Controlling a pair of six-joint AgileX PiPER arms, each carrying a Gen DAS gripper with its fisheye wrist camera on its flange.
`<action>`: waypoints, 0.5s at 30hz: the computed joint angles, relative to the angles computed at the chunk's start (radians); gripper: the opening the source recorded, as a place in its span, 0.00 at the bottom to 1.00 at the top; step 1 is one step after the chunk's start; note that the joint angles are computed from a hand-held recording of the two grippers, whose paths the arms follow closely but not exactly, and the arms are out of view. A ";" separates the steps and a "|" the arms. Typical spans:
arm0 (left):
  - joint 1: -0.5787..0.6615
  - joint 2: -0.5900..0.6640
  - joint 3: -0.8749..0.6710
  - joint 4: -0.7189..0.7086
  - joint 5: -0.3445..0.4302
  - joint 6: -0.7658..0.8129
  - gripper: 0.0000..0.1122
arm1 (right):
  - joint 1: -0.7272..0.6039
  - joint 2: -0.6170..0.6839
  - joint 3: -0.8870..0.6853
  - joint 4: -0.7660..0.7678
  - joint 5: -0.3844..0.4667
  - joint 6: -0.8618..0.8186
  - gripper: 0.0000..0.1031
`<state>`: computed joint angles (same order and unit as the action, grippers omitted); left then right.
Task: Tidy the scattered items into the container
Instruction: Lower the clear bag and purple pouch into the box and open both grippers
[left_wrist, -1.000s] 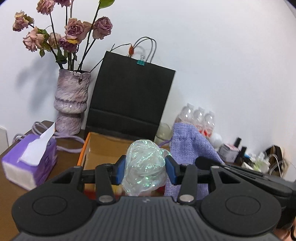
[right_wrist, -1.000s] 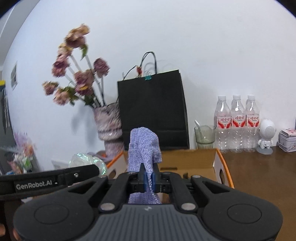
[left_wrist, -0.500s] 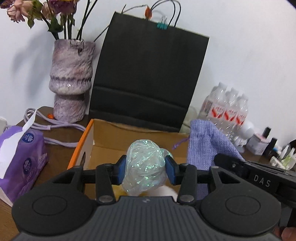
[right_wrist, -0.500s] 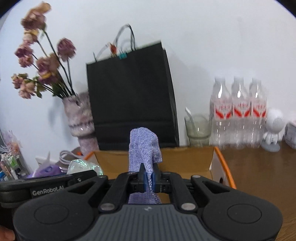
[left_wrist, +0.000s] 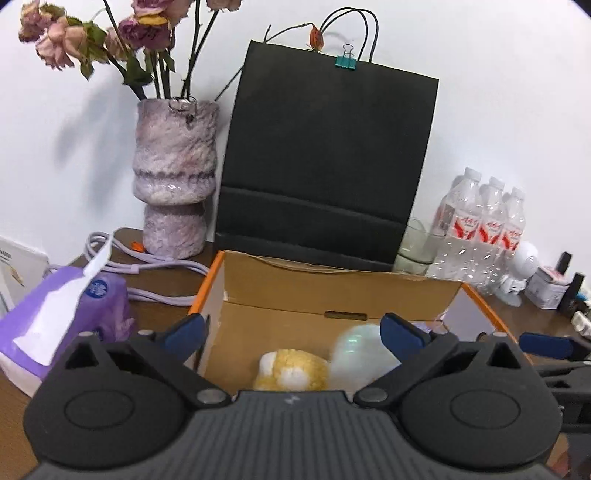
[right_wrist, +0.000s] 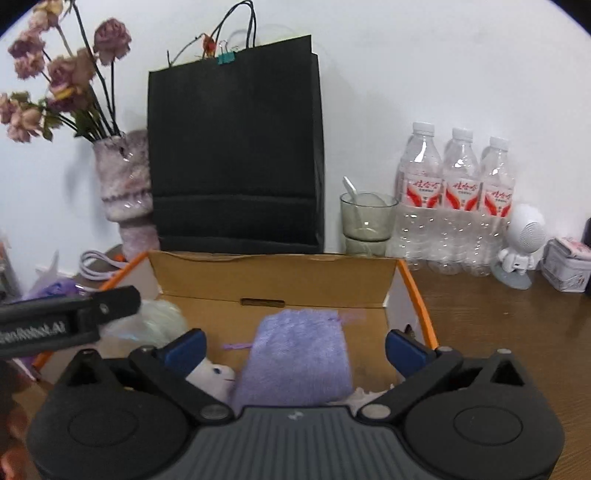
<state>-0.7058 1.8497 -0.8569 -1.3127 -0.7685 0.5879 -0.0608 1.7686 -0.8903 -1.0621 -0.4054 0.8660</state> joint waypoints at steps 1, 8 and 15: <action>-0.006 0.003 -0.009 -0.025 -0.005 0.029 0.92 | 0.004 -0.006 0.004 0.008 0.007 -0.016 1.00; -0.007 -0.003 -0.010 -0.040 0.006 0.040 0.92 | 0.023 -0.033 0.025 0.055 0.027 -0.096 1.00; -0.007 -0.010 -0.006 -0.042 0.001 0.038 0.92 | 0.028 -0.034 0.028 0.054 0.030 -0.102 1.00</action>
